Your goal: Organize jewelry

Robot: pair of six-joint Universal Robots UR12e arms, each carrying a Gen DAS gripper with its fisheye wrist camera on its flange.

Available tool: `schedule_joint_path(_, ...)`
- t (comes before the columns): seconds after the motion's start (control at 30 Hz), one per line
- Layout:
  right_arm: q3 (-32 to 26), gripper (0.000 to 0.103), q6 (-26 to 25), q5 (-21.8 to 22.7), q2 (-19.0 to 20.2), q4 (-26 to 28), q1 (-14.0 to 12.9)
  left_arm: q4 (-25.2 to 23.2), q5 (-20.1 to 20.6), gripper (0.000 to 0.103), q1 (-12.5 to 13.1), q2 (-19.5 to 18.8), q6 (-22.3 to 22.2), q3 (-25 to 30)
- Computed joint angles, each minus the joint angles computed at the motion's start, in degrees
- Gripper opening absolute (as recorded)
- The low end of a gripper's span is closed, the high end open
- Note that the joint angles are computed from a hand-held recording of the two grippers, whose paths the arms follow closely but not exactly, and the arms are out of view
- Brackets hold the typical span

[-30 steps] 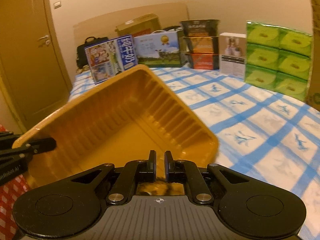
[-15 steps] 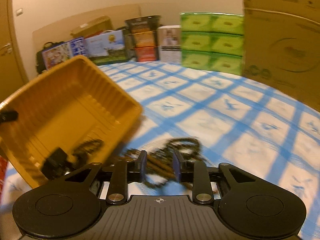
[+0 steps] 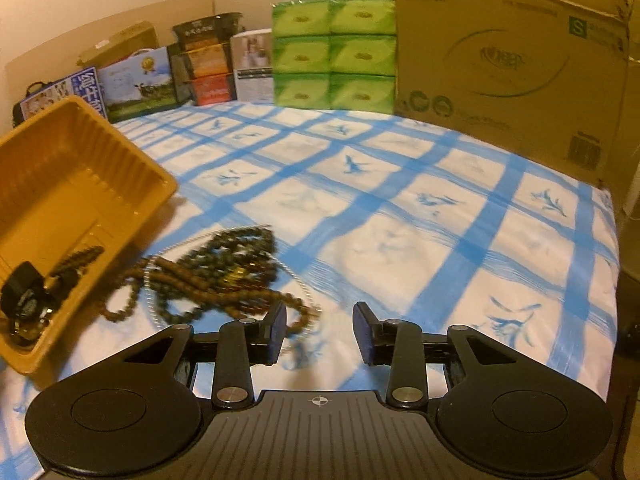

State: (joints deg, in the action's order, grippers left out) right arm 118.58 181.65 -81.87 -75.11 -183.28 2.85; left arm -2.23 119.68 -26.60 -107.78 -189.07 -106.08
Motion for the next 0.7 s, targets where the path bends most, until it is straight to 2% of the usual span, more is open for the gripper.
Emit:
schedule_joint_path(0.4,-1.6,0.036,-5.1,0.1,2.5,-0.1,0.1,-0.1,0.0,0.007,0.0,0.1,0.1,0.0)
schedule_joint_path(0.7,-2.8,0.014,-6.0,2.0,3.6,1.3,0.0,-0.2,0.1,0.007,0.0,0.1,0.2,0.0)
